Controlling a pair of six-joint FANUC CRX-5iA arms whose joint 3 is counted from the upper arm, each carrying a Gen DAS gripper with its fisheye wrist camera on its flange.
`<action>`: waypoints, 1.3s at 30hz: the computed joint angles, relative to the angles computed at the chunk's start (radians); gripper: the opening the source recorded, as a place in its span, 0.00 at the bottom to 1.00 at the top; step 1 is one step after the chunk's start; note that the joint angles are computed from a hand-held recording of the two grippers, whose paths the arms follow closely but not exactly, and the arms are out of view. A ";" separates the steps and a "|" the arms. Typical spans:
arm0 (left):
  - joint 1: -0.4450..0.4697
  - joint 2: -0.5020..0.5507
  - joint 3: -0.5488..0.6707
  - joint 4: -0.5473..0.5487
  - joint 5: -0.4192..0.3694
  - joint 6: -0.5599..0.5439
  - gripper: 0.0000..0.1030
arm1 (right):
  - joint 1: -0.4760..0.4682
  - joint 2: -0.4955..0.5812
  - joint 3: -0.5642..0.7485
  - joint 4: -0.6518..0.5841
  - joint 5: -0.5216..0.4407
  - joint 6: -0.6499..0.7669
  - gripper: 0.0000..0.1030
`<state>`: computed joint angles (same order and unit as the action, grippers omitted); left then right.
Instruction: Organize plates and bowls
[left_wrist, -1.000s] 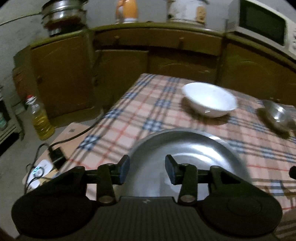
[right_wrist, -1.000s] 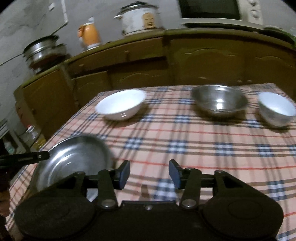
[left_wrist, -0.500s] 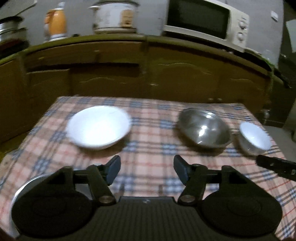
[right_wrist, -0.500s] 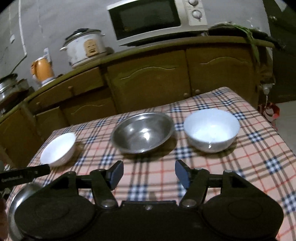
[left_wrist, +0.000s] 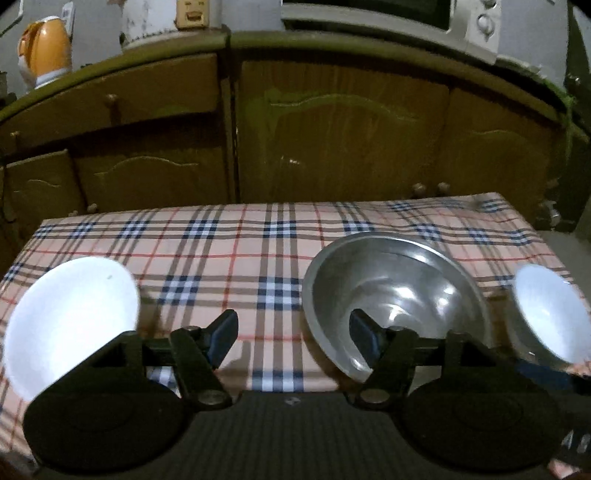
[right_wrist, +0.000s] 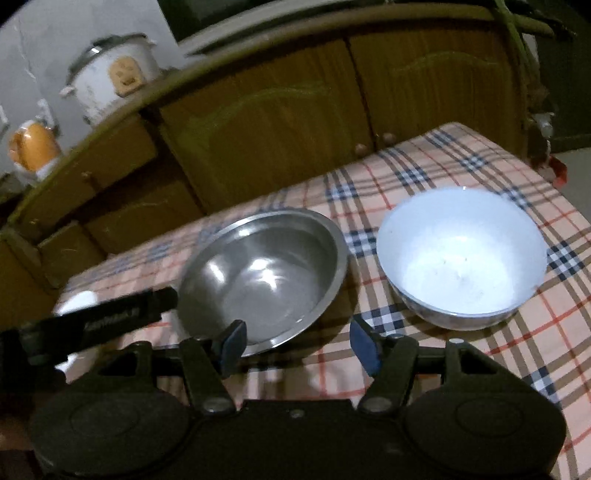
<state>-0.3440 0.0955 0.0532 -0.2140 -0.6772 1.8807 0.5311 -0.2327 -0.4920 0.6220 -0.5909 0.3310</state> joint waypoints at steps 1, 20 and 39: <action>0.002 0.020 0.016 0.001 -0.006 0.003 0.66 | -0.002 0.017 0.007 0.013 -0.008 -0.020 0.73; 0.015 -0.053 -0.064 0.125 -0.011 -0.083 0.20 | -0.003 -0.039 -0.044 0.084 0.059 -0.049 0.29; -0.198 -0.353 -0.114 -0.118 -0.188 0.196 0.21 | 0.419 -0.475 -0.168 0.292 -0.394 -0.169 0.29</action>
<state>-0.5415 -0.2578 -0.0612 -0.3320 -0.8657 2.0770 0.9505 -0.7072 -0.6597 0.9138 -0.9850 0.1618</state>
